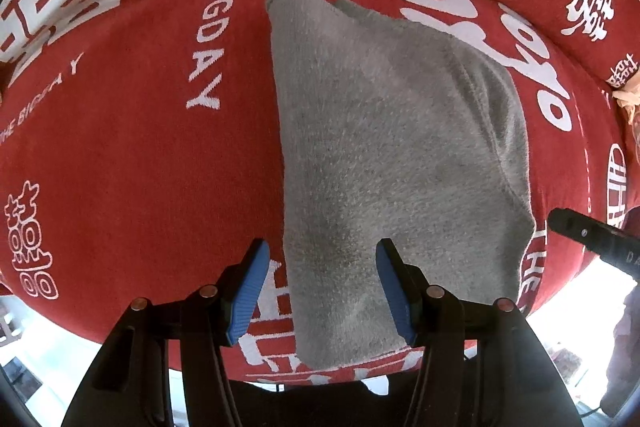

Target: Fold small clothes

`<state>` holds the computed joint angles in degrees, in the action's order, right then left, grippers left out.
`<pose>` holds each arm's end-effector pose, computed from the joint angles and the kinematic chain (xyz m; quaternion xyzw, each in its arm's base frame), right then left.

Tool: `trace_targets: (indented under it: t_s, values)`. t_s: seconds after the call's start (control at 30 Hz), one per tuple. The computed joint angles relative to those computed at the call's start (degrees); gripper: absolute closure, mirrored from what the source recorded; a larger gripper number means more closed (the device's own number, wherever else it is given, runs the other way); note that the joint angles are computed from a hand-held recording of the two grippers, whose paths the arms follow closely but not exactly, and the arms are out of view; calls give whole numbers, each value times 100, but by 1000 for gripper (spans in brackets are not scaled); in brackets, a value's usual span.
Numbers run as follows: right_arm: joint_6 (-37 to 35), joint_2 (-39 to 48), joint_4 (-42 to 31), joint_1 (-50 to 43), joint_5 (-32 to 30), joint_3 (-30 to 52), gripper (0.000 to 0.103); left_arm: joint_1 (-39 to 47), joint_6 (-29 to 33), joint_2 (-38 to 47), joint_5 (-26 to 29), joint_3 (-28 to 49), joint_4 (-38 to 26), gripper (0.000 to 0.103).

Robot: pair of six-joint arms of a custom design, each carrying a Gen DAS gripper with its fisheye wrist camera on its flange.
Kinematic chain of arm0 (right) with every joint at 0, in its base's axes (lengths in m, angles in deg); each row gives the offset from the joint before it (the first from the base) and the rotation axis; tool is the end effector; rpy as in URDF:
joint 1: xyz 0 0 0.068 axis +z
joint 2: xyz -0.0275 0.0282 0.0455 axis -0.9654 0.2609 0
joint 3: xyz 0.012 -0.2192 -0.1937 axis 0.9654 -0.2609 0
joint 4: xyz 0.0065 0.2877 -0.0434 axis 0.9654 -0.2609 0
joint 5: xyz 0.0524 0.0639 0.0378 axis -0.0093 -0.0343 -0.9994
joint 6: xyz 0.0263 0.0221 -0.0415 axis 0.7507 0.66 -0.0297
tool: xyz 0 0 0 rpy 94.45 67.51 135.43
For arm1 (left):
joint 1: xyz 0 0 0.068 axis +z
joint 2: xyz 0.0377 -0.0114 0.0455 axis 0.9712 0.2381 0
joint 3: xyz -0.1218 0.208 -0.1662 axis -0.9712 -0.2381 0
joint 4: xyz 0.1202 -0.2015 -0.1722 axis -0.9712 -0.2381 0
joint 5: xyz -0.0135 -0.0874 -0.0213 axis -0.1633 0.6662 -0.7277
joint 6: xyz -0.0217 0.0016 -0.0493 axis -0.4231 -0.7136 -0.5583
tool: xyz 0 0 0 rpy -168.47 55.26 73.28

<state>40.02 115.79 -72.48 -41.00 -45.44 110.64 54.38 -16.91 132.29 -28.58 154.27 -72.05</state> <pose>0.1871 0.1345 0.2102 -0.2448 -0.9599 -0.1354 0.0185 0.2941 -0.1226 0.2114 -0.2205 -0.9731 0.0551 0.0385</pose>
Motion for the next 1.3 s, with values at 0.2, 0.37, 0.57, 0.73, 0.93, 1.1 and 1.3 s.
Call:
trace_targets:
  t_s: [0.2,0.37,0.57,0.73,0.93,1.1,1.3]
  values:
    - [171,139,-59,187,20,174,55,-59,-37,-84,-84,70,-114,46]
    - [199,315,-131,298,95,534,48,-68,-164,-119,-49,267,-337,46]
    - [36,690,-634,452,385,1172,40,-159,-292,-220,-247,441,-413,38]
    - [-136,1029,-1036,482,756,1720,21,-209,-358,-332,-541,568,-380,12]
    - [-260,1279,-1577,601,1196,2254,0,-187,-404,-289,-561,726,-461,12]
    - [-161,1246,-1620,582,1321,2295,0,-269,-587,-289,-664,804,-542,12]
    - [-148,1286,-1633,616,1224,2263,0,-440,-596,-271,-944,835,-564,12]
